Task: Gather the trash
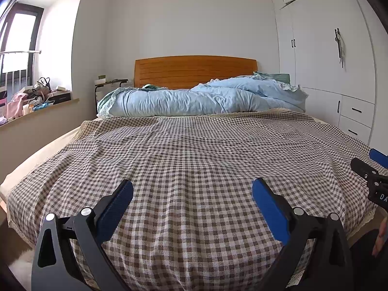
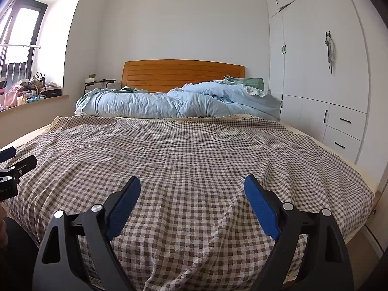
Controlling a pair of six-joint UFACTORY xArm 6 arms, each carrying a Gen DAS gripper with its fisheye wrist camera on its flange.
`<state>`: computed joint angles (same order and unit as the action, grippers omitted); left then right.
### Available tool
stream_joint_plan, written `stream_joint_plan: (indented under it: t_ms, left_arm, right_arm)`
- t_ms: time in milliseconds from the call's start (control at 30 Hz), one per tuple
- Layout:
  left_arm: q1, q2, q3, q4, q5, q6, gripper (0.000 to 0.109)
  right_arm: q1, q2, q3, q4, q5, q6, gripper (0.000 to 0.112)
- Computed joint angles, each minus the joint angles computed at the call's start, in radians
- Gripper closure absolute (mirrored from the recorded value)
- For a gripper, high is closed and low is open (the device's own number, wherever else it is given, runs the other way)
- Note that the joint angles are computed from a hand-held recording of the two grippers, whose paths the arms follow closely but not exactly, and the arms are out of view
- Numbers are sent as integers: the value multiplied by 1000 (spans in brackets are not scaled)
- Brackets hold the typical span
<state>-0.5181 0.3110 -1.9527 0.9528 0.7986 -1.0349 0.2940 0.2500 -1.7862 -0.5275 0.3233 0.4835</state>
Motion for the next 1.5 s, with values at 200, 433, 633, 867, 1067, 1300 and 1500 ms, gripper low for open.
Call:
stream_joint_plan:
  t_ms: [200,433,633,867,1067,1300,1500]
  left_arm:
    - [-1,-3,5,12,3,-14,13]
    - [-4,-6,10,19,-1,-6,13]
    - [-5,-8,13,21,-1,-11,13]
    - [-5,-7,10,20,1,-8,13]
    - [-6,-5,8,20,-1,-2,13]
    - [-6,-4,4,20,12,-11,13]
    - [-3,5,-7,5,11,1,13]
  right_arm:
    - [-3,1,-1,7,0,0,29]
    - [-3,1,0,6,-3,1,29]
    - [-2,1,0,7,-2,0,29]
    - [-4,-4,8,12,-8,-4,29]
    - [-5,-3,8,15,-7,-6,29]
    - [-6,-5,11,22,-9,-12,29]
    - [-6,-4,10,23,-9,-11,29]
